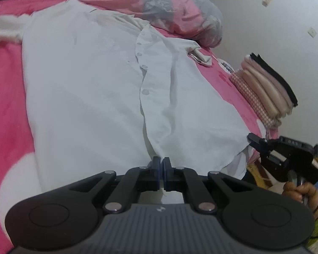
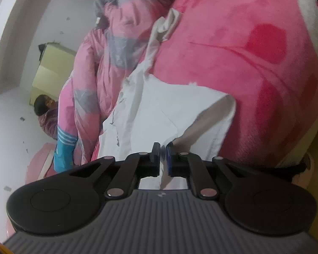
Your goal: Fold clothes
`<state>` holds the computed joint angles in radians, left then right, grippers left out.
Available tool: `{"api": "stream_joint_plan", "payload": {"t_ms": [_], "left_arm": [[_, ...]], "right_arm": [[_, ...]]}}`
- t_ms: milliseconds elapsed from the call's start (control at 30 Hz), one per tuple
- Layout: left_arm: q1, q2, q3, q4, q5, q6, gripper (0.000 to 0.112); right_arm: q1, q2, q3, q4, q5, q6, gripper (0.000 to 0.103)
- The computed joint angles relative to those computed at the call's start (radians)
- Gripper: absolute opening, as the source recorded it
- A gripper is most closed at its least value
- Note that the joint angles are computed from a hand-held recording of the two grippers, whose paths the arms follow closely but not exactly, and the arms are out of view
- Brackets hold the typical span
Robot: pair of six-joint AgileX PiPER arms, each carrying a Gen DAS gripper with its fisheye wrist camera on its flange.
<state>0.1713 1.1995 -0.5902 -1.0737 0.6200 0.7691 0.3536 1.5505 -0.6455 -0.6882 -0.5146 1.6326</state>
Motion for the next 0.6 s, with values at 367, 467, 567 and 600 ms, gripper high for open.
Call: {"api": "stream_joint_plan", "payload": {"t_ms": [367,467,567,600], "left_arm": [[-0.021,0.048,-0.008,-0.132,0.156,0.108,0.002],[-0.049,0.051,-0.011,-0.141,0.142,0.117,0.002],[-0.04,0.057,-0.01,-0.154,0.14,0.123,0.002],[-0.03,0.059,-0.01,-0.161,0.143,0.127,0.002]], "right_arm": [[-0.089,-0.105,0.066,0.097,0.01,-0.156,0.0],[-0.114,-0.118,0.079,0.108,0.012,-0.171,0.0],[-0.135,-0.109,0.085,0.05,-0.019,-0.109,0.0],[-0.142,-0.102,0.082,0.0,-0.033,-0.061,0.004]]}}
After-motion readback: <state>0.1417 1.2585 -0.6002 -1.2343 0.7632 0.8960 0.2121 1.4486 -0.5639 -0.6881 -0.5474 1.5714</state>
